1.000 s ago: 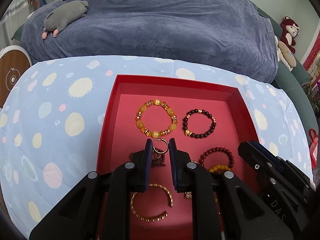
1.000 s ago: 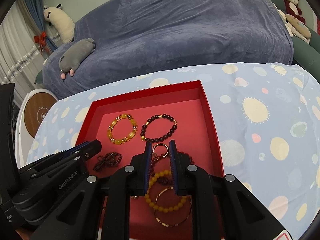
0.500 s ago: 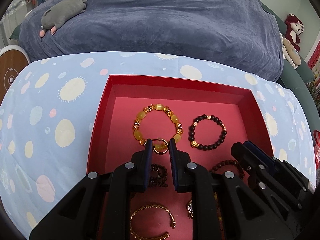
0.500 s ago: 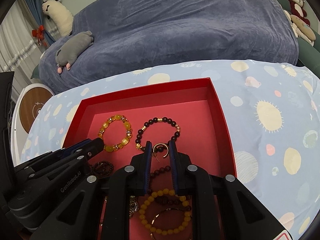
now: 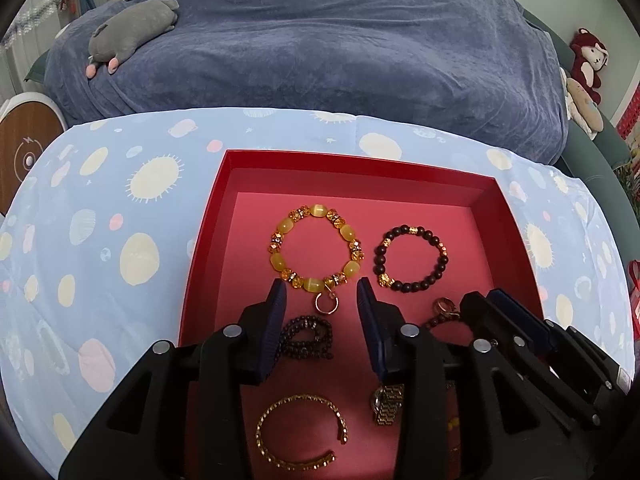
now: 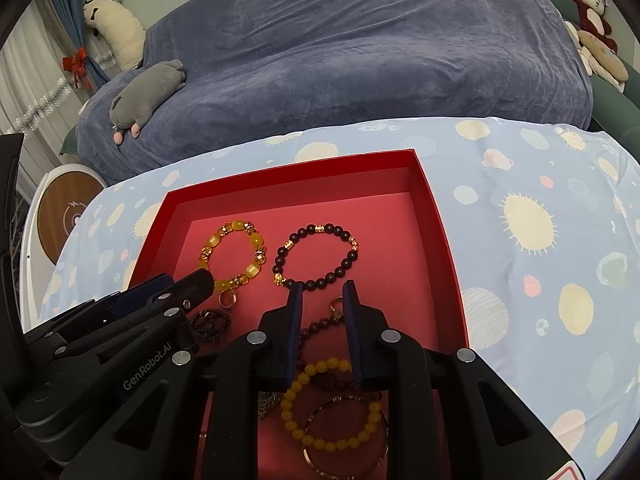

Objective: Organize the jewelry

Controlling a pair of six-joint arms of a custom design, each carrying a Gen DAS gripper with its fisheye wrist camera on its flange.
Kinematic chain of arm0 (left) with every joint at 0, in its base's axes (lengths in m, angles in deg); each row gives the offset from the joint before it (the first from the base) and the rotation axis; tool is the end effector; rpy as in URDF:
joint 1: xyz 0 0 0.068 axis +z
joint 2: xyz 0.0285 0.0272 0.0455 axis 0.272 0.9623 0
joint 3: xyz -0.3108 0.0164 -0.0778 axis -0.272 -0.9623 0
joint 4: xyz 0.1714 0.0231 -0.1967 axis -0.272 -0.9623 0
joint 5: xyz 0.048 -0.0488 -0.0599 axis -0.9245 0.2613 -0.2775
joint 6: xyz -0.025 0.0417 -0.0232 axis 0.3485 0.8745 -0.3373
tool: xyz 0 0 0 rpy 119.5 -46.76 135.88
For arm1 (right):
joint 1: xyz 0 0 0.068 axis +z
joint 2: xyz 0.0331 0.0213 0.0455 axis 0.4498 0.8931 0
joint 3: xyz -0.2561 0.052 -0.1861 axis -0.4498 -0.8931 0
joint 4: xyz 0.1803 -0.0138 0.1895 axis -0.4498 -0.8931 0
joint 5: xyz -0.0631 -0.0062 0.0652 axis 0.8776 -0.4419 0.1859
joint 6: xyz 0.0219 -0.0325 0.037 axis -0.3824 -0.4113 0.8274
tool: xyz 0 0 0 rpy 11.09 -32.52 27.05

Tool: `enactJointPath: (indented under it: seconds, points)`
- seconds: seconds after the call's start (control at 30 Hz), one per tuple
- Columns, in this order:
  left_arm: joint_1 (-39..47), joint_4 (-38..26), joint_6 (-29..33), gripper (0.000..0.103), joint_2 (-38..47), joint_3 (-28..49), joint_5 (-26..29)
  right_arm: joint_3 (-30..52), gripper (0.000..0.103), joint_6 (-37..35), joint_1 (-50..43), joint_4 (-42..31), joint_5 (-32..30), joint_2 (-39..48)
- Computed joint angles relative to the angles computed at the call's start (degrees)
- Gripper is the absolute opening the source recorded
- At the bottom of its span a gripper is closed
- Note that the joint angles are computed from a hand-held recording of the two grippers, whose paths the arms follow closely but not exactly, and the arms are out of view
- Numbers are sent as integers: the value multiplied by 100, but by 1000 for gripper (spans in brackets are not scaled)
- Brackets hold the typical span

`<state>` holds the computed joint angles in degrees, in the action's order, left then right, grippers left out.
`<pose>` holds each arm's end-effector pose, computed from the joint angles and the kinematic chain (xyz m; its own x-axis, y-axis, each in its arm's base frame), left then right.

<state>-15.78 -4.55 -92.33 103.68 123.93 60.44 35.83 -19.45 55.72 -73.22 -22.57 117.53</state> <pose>0.2507 -0.1473 0.2044 -0.8441 0.0381 -0.5349 0.1065 0.9895 -0.0976 0.2190 0.1143 0.1965 -0.8045 0.1907 -0.5625 0.0813 0.9735 0.2138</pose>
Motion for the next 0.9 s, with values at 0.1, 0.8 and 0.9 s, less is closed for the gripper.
enactJointPath:
  seconds: [0.1,0.8,0.9]
  points:
    - [-85,-137,-45,35,-223,-60,-51,-9,24,140,146,-249,133,-241]
    - [-932,-1629,-752,42,-2288,-649,-658,153,52,1892,2107,-2481,1555,-1728]
    - [-1062,-1774,-860,43,-2480,-717,-770,196,52,2197,2433,-2745,1720,-1786]
